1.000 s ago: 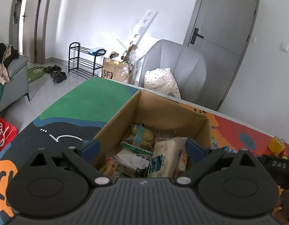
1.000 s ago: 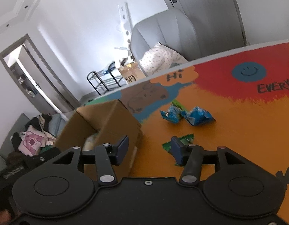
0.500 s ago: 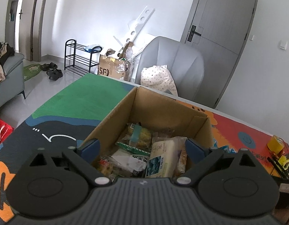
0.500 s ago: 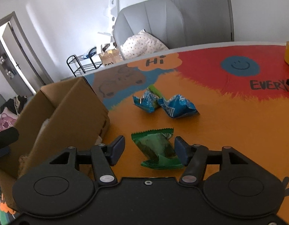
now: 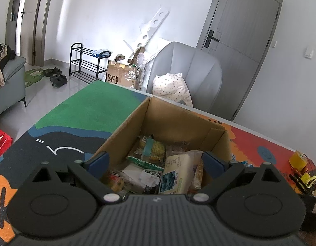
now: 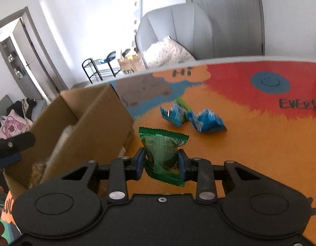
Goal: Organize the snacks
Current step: 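Grasp the second green packet on the table with the right tool, then carry the green packet over the box and open the right tool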
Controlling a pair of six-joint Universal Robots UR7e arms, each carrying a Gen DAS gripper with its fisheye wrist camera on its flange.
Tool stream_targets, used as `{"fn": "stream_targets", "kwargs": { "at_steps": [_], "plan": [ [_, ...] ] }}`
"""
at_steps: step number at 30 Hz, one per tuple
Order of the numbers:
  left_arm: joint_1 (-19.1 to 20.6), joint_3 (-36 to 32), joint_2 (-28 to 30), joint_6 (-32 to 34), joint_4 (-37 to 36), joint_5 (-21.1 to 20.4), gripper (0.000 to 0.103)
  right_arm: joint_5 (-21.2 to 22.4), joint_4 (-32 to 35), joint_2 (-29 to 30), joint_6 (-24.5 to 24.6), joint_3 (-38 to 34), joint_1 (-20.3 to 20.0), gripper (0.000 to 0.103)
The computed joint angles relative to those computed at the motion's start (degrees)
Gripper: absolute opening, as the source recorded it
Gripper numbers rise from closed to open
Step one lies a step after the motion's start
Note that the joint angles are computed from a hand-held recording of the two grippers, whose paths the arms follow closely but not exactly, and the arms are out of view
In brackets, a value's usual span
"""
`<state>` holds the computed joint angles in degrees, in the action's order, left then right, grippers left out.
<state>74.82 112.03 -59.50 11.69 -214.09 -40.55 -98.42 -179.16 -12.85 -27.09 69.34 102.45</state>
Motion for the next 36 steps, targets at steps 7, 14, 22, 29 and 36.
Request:
{"fn": "stream_targets", "kwargs": {
  "at_steps": [7,14,22,29,36],
  "plan": [
    [-0.72,1.45,-0.83,0.83,-2.66,-0.13,0.097,3.45,-2.41,-1.91,0.91,2.3,0.83,0.031],
    [-1.46,2.71,-2.38,1.86,-5.18,0.2,0.097,8.12,-3.74,-3.4,1.61,3.64,1.74,0.031],
    [-0.89,3.79,-4.14,1.56,-5.44,-0.45,0.097,10.88,-1.53,-2.89,0.91,2.7,3.23,0.031],
    [-0.5,4.89,-5.38,1.67,-6.92,0.52,0.097,12.34,2.76,-1.33,0.15,0.82,4.59,0.031],
    [0.04,5.43,-6.43,1.17,-6.23,0.96,0.097,15.16,7.65,-1.66,-1.94,1.27,5.25,0.041]
  ]
}}
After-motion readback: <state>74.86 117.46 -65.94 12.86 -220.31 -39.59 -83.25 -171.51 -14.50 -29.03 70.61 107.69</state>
